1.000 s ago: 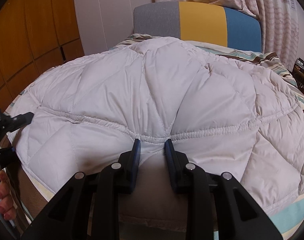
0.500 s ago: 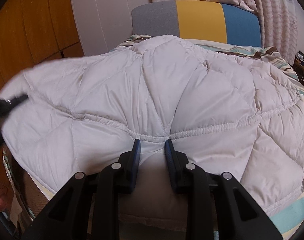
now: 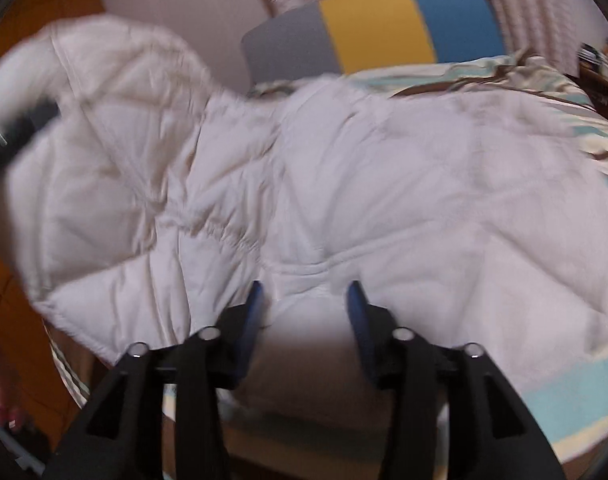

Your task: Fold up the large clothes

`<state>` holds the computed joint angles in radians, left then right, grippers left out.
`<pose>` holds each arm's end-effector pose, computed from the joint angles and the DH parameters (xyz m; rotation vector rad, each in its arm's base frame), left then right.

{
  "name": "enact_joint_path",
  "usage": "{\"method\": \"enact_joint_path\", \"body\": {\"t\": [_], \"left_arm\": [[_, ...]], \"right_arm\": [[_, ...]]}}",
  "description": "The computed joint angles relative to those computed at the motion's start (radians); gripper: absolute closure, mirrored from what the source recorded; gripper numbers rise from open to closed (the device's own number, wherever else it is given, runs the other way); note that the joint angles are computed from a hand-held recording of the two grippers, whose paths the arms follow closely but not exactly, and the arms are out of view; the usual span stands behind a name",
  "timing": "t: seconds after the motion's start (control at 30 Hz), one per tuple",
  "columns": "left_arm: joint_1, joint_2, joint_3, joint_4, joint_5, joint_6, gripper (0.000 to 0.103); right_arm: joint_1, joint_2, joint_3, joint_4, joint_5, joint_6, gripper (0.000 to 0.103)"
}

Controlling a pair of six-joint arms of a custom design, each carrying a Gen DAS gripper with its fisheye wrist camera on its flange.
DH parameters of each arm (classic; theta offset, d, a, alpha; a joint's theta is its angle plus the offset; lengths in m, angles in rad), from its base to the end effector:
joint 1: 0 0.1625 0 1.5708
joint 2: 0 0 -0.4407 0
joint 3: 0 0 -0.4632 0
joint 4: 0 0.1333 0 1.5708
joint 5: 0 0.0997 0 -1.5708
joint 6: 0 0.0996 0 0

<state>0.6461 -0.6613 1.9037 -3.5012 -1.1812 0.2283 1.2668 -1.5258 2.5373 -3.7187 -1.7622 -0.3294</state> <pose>-0.4022 -0.5176 -0.0132 1.3596 2.4540 -1.1308 -0.0095 -0.4123 0.2594 -0.1114 -2.2939 1.3221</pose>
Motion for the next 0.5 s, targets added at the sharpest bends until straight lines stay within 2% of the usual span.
{"method": "enact_joint_path", "body": {"t": [0.13, 0.23, 0.3, 0.37, 0.5], "left_arm": [[-0.014, 0.017, -0.007, -0.008, 0.012, 0.016, 0.083], [-0.033, 0.031, -0.006, -0.022, 0.028, 0.042, 0.083], [-0.046, 0.042, -0.013, -0.029, 0.037, 0.072, 0.083], [-0.059, 0.056, -0.021, -0.032, 0.046, 0.104, 0.083], [-0.087, 0.088, -0.039, -0.03, 0.066, 0.158, 0.083]], "right_arm": [[-0.039, -0.103, 0.056, -0.038, -0.039, 0.011, 0.052], [-0.07, -0.162, 0.083, -0.103, -0.138, 0.018, 0.046], [-0.111, -0.2, 0.106, -0.146, -0.15, 0.032, 0.045], [-0.167, -0.253, 0.122, -0.138, -0.139, 0.045, 0.045], [-0.237, -0.347, 0.14, -0.08, -0.173, 0.091, 0.045]]}}
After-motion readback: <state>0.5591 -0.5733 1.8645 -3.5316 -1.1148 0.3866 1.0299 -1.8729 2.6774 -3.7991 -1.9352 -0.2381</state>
